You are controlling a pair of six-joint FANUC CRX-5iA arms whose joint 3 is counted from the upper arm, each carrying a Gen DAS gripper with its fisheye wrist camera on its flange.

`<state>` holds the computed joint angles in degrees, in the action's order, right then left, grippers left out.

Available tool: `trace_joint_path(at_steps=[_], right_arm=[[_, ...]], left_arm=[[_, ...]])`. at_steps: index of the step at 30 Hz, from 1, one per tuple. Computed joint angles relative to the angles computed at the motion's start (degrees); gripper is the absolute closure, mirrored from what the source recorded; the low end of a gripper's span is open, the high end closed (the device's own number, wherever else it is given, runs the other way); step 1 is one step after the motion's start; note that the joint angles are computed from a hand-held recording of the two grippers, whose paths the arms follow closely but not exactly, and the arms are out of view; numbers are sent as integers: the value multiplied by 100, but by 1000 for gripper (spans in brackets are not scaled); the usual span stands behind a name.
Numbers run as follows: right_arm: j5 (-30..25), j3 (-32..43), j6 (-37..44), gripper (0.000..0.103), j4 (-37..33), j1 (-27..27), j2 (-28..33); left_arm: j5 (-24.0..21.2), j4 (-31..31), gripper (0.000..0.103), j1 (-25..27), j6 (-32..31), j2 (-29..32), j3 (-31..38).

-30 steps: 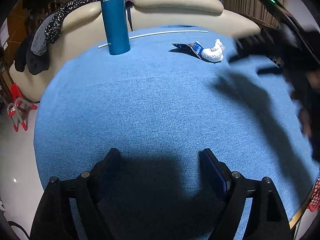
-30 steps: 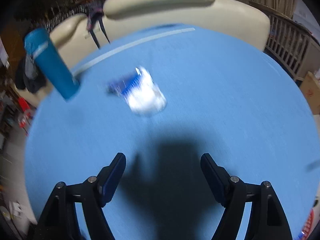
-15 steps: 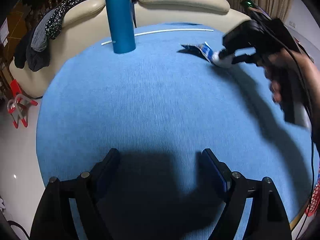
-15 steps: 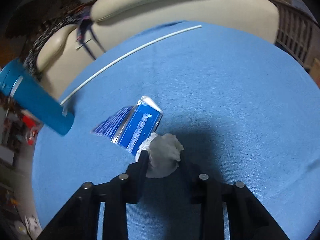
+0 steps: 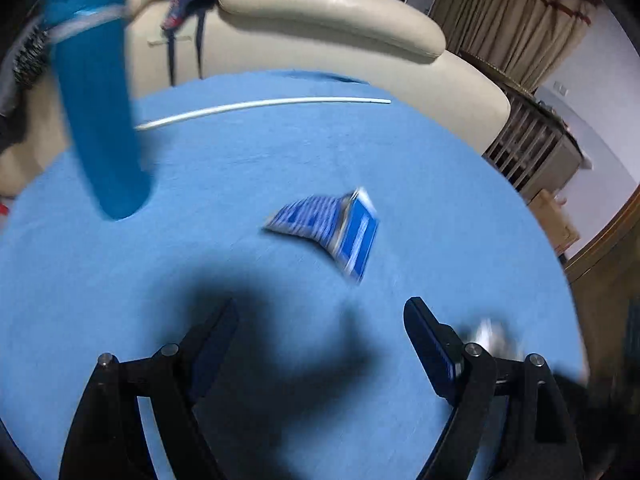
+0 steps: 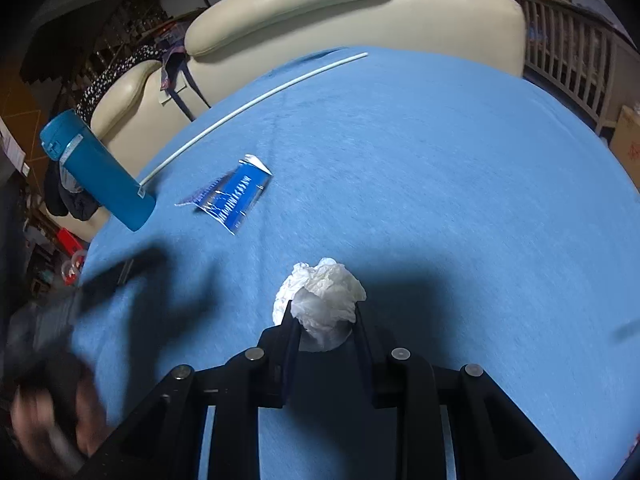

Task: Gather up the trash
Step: 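Grasp the white tissue with the right gripper while the left grasps the blue packet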

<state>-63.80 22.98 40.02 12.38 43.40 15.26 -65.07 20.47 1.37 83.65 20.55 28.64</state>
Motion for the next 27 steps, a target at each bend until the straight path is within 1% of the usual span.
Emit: trace_joint_path(at_steps=[4,6,7,8,9,10,11,14,15,18,25,27], right_arm=[[125,-415,-180,76,-50,-40,-329],[182,-523,-218,76,-89,-64,-412],[200,-566,-223,76,-108,-76,-448],[211,-576,-226,76,-114,-79,-452],[222,-590,-227,76,-119,-86,-466],[230,-591,-224,76,-128,-93,-468],[238,-584,-218,76,-138,-101,-462],[287,-603,-236,76,-136,-104,-463],[306,-620,-252,76,-129,-102,-469],[365,-678,-291,76,-118,-91,-501],[473,-737,-391,76,5,81,-585],[503,-805,-482,76,65,171,-659]], left_arm=[[-537,-70,18,-143,766,919,1278],[-665,-126,18,-221,974,1231,1693],[-729,-74,23,-231,987,1338,1821],[-766,-8,36,-240,1036,1445,1922],[-974,-52,82,-265,1057,1617,2189],[-1119,-69,89,-277,1024,1711,2329],[-1085,78,91,-252,931,1688,2229],[-887,-52,100,-259,636,1375,1796],[-884,-121,100,-259,589,1295,1708],[-642,-133,100,-161,343,782,954],[-208,-97,100,26,-38,-227,-333],[-13,-47,100,113,-252,-685,-925]])
